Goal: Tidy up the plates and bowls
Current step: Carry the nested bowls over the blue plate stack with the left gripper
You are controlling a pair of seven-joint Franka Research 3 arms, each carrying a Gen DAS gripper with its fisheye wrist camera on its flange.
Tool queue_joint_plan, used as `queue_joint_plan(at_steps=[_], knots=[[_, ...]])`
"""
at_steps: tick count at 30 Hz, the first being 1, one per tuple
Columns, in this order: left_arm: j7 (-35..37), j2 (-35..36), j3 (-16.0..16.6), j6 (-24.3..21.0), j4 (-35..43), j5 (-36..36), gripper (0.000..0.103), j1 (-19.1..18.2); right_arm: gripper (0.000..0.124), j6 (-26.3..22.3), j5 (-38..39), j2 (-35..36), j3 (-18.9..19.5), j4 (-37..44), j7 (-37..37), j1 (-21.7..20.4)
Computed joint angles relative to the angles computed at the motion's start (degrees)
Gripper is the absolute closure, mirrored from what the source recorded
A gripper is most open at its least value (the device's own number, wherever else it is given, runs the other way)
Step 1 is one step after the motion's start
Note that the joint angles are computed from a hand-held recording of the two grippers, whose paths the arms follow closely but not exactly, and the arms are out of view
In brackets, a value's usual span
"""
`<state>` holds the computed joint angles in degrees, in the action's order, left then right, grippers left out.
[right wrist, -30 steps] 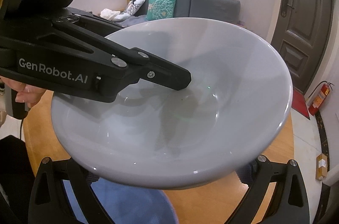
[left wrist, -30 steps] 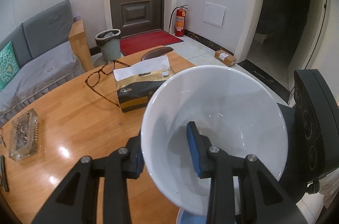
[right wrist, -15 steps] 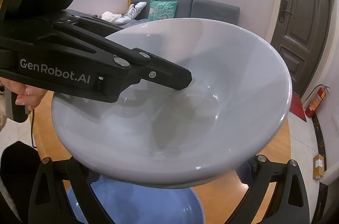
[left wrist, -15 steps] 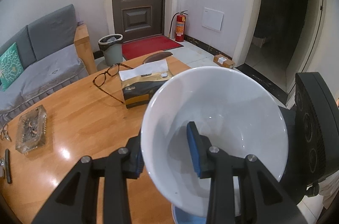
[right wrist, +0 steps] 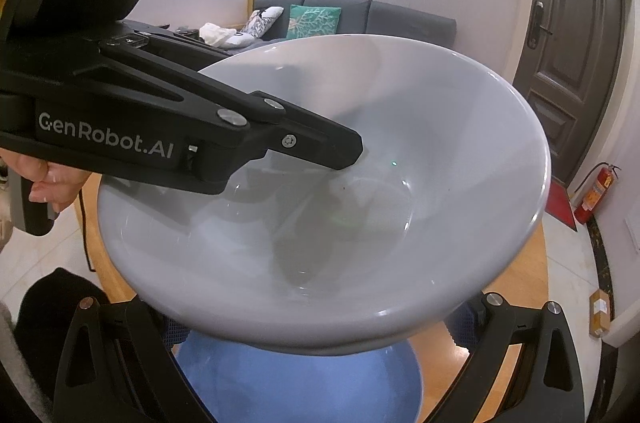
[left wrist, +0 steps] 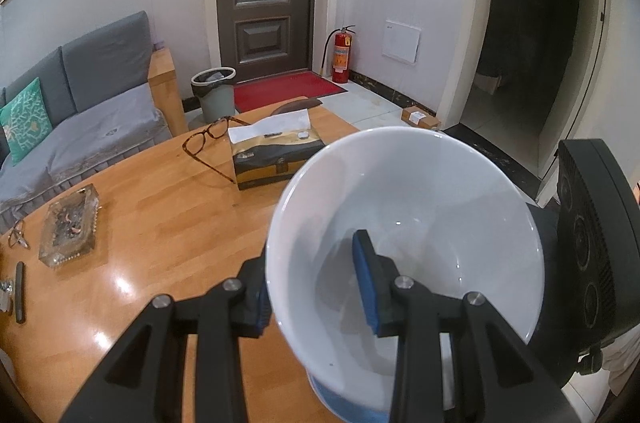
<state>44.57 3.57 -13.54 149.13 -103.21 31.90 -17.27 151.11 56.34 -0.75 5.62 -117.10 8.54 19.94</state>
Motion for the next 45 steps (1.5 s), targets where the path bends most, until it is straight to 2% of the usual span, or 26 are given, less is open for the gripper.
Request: queue_joint_plan(at_steps=[19,30,45], knots=[[-5.12,-3.67,-1.93,-0.85,-3.47,2.69,0.071,-1.27,0.027,0.58,-1.36,-2.49,-0.33,-1.98,2.29,0.99],[-4.73,-1.38,-2.07,0.18,-2.83,1.91,0.071,-2.25,0.027,0.36,-1.85,-2.94,-0.83,-3.26,4.7,1.02],[-4.35,1.56,-1.47,1.35,-2.64,0.31,0.071,-3.61,0.027,-0.7,-3.32,-0.01,-0.35,-2.45,7.98,0.05]])
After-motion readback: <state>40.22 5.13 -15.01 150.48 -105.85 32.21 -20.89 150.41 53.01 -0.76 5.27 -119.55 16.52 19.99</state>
